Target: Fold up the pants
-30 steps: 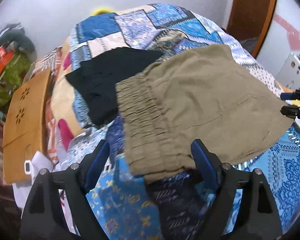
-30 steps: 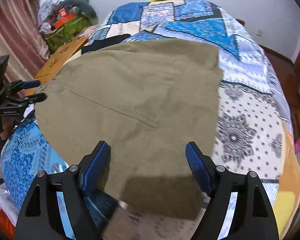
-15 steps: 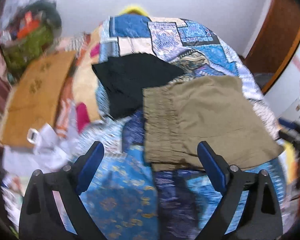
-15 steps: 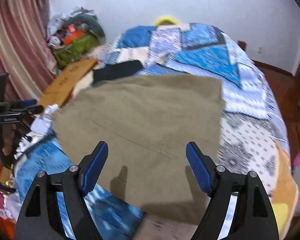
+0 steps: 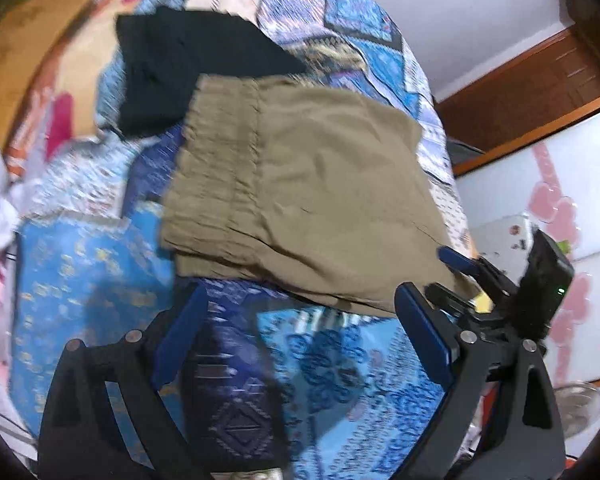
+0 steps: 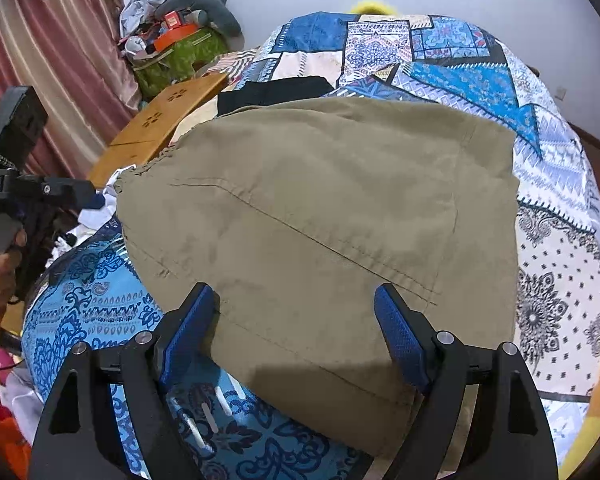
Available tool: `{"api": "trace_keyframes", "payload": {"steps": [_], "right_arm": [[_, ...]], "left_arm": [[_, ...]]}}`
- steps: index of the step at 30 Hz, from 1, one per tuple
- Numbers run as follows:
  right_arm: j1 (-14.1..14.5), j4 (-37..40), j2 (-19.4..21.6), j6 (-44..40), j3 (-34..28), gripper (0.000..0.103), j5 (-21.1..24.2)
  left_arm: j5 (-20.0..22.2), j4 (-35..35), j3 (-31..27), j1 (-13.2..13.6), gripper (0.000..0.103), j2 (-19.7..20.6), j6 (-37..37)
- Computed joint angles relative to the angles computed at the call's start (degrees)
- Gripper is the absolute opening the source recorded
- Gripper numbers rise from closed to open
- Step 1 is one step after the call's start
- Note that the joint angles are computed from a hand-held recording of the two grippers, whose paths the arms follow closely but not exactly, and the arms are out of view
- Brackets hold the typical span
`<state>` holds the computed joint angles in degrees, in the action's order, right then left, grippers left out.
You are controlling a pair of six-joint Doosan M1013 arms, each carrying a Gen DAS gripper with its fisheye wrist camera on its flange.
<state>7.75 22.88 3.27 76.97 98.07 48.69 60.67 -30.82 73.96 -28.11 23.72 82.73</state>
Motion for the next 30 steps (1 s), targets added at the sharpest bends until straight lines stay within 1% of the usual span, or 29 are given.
{"api": "trace_keyframes", "payload": {"steps": [3,6,7,11,14,15,16,17,18,19,21,23,26,27,29,30], "right_arm": [[-0.11,0.86,0.04,-0.54,-0.03,0.082,0.18],[-0.21,2.26,0.10,-1.62,0.14,0.085,0.24],[-0.24,2.55,0.14,-1.97,0.15,0.086,0.38],[-0.19,2.72,0.20,-2.04,0.23,0.087,0.28],[-0.15,2.83,0.23,-2.01,0.21,0.087,0.41],[-0.24,2.94,0.28,-2.13,0.16,0.087,0.52],[-0.22,2.91,0.29,-2.09,0.15,0.088,0.54],[-0.20,2.83,0.33,-2.04,0.10,0.088,0.58],[-0.21,2.74,0.31,-2.03,0.12,0.088,0.55],[-0.17,2.61,0.29,-1.94,0.14,0.088,0.53],[-0.17,2.55,0.22,-1.88,0.21,0.088,0.48],[-0.17,2.45,0.13,-1.80,0.30,0.088,0.47],[-0.63,3.84,-0.06,-2.44,0.40,0.087,0.92],[-0.88,4.34,-0.33,-2.17,0.60,0.085,0.65],[-1.71,6.43,-1.65,-0.35,1.85,0.085,-1.36],[-2.17,7.19,-2.32,0.60,2.50,0.085,-2.23]], "left_arm": [[2.80,-7.46,-0.56,1.06,0.096,1.75,2.53],[1.96,-10.31,-0.73,1.54,0.102,2.73,2.55],[2.04,-11.19,-1.18,1.72,0.103,3.28,2.18],[2.44,-9.88,-4.03,1.72,0.103,5.23,-0.36],[0.40,-6.11,-5.21,1.37,0.102,5.76,-3.30],[-0.32,-2.63,-5.89,0.85,0.096,5.94,-5.43],[-0.47,0.79,-6.55,0.51,0.082,6.16,-7.33],[-0.55,4.30,-6.95,0.04,0.073,6.16,-8.96],[-1.12,9.27,-7.31,-0.67,0.054,5.96,-10.64],[-2.53,12.31,-6.92,-1.10,0.044,5.44,-10.96],[-6.37,14.70,-4.94,-1.44,0.039,3.86,-10.32],[-9.56,19.05,-3.41,-2.37,0.036,2.33,-10.14],[-11.88,30.57,-1.69,-4.67,0.035,0.14,-12.69],[-12.79,36.54,-0.68,-5.81,0.034,-0.94,-14.29],[-13.84,42.89,0.17,-6.89,0.034,-1.84,-15.94],[-14.43,47.20,1.03,-7.44,0.034,-2.64,-17.35]]}}
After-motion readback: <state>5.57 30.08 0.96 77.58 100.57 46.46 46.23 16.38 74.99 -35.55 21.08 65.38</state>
